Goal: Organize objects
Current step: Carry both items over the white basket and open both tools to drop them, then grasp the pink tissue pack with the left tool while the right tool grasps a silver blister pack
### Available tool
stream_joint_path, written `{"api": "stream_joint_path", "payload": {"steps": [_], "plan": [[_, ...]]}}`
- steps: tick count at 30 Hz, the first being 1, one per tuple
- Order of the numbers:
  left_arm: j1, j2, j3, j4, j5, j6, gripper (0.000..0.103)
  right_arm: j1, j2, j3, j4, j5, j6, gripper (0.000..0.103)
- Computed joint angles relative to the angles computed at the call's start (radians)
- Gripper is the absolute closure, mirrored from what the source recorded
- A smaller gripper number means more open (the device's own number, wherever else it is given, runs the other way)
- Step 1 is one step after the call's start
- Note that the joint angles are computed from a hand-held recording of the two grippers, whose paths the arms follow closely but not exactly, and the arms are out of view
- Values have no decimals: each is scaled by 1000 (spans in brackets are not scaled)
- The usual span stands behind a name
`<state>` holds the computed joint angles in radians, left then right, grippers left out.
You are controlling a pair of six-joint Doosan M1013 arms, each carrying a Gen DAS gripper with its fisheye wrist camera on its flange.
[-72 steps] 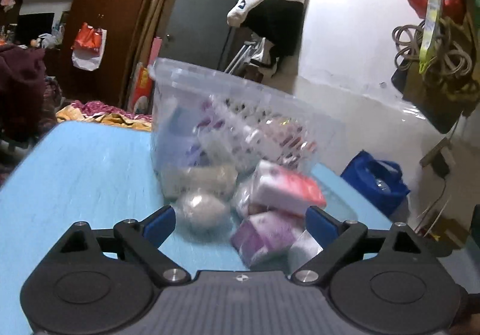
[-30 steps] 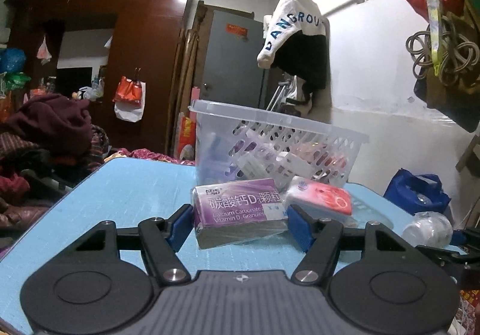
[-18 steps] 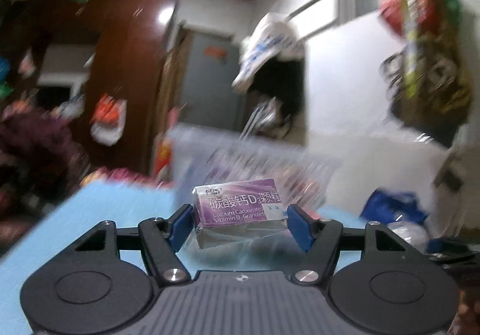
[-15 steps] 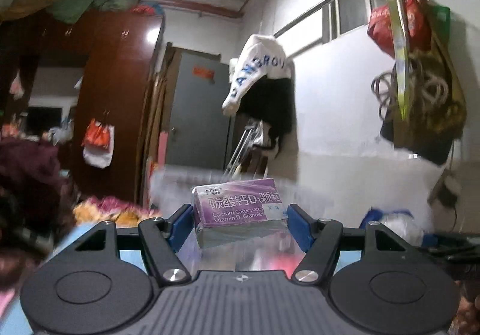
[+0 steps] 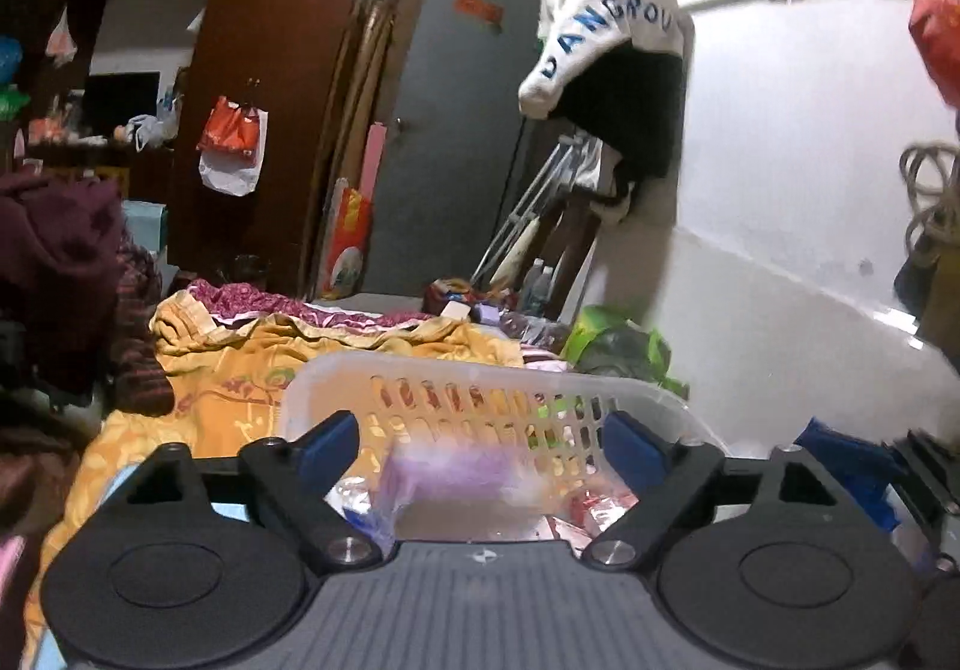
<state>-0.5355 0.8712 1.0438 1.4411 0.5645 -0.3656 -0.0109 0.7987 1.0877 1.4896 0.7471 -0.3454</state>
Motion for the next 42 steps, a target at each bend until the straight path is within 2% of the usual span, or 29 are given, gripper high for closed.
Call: {"api": "stream_joint_path", "payload": {"steps": [4, 6, 8, 9, 11, 13, 15, 18, 19, 20, 23, 26, 28, 30, 32, 34, 36, 38, 42], "plan": [[-33, -51, 136, 251, 26, -241, 8, -51, -19, 70, 52, 105, 31, 0], [-56, -59, 179, 306, 19, -253, 5, -71, -24, 108, 72, 105, 40, 0], [-69, -55, 201, 330, -45, -240, 4, -83, -15, 123, 81, 86, 99, 0], [-75, -43, 194, 315, -71, -206, 4, -89, -8, 121, 66, 81, 152, 0], [-84, -11, 154, 214, -105, -55, 4, -95, 9, 104, 20, 73, 269, 0], [-90, 28, 87, 35, -102, 165, 4, -100, 24, 84, -14, 73, 342, 0], [-93, 55, 38, -90, -72, 306, 4, -104, 27, 89, -15, 75, 362, 0], [-97, 75, 8, -126, -20, 323, 11, -112, 24, 103, -7, 97, 357, 0], [-98, 77, 6, -155, -20, 350, 26, -111, 25, 97, -18, 101, 360, 0], [-97, 73, 16, -147, -35, 334, 26, -112, 24, 99, -24, 111, 348, 0], [-103, 44, 88, 44, -14, 114, 27, -112, 29, 96, -55, 188, 302, 0], [-101, -5, 199, 285, 7, -195, 26, -94, 34, 80, -153, 233, 289, 4], [-93, -25, 247, 361, 21, -308, 26, -71, 35, 61, -255, 227, 306, 32], [-86, -33, 274, 385, 26, -368, 26, -55, 40, 42, -320, 224, 338, 40], [-77, -38, 296, 410, 14, -429, 26, -46, 39, 45, -318, 203, 323, 39], [-68, -42, 315, 450, -10, -501, 26, -41, 37, 47, -336, 181, 325, 53], [-58, -46, 331, 541, -40, -605, 26, -46, 39, 51, -316, 194, 303, 53], [-58, -52, 352, 652, -28, -702, 26, -53, 40, 55, -289, 204, 290, 54], [-64, -46, 349, 680, 2, -689, 26, -68, 34, 87, -181, 229, 204, 54]]}}
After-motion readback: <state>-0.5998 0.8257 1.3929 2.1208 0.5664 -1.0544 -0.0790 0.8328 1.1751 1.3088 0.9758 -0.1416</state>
